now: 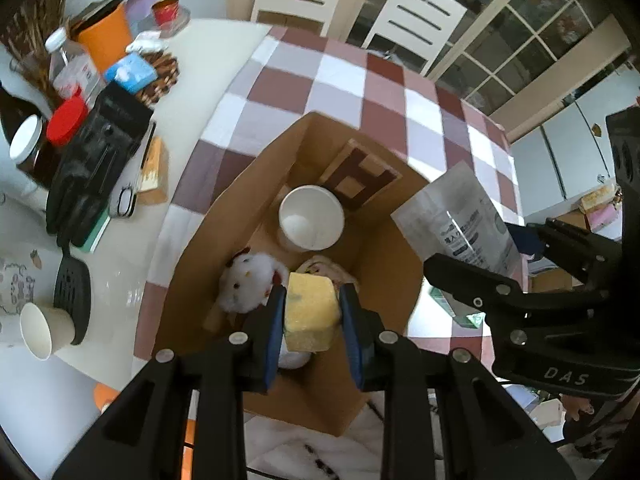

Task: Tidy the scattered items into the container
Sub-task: 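Carry the sponge with the left tool while the right tool carries the swab container over the box, then open the left tool dropping the sponge while the right tool releases the swab container into the box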

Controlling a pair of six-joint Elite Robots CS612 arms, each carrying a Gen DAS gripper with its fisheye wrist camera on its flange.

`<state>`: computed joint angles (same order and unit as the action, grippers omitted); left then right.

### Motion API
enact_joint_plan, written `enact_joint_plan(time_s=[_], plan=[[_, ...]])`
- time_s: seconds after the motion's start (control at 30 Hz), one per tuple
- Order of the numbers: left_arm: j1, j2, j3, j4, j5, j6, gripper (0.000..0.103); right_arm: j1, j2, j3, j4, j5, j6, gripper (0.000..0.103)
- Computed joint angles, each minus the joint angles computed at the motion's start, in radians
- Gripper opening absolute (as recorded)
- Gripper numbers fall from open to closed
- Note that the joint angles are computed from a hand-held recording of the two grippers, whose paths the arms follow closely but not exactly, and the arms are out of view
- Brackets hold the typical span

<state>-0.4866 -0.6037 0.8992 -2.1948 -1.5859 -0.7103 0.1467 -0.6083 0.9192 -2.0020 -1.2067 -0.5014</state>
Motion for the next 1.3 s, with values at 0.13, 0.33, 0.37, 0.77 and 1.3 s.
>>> enact_joint_plan(time_s=[0.13, 0.33, 0.37, 0.77, 1.3], plan=[[0.005, 0.003, 0.007, 0.015, -0.014, -0.018, 0.028, 0.011, 0.02, -0.035, 0.052, -0.007, -0.036, 0.066], [0.011, 0.014, -0.002, 0.041, -0.022, -0.026, 0.027, 0.022, 0.042, -0.071, 0.112, -0.023, -0.07, 0.066], [0.012, 0.015, -0.002, 0.043, -0.026, -0.027, 0.027, 0.023, 0.045, -0.078, 0.123, -0.025, -0.079, 0.066], [0.021, 0.031, -0.026, 0.093, -0.033, -0.028, 0.029, 0.032, 0.072, -0.124, 0.181, -0.042, -0.104, 0.066], [0.02, -0.016, 0.043, 0.089, 0.017, -0.084, 0.07, 0.032, 0.085, -0.164, 0.287, -0.001, -0.153, 0.081]])
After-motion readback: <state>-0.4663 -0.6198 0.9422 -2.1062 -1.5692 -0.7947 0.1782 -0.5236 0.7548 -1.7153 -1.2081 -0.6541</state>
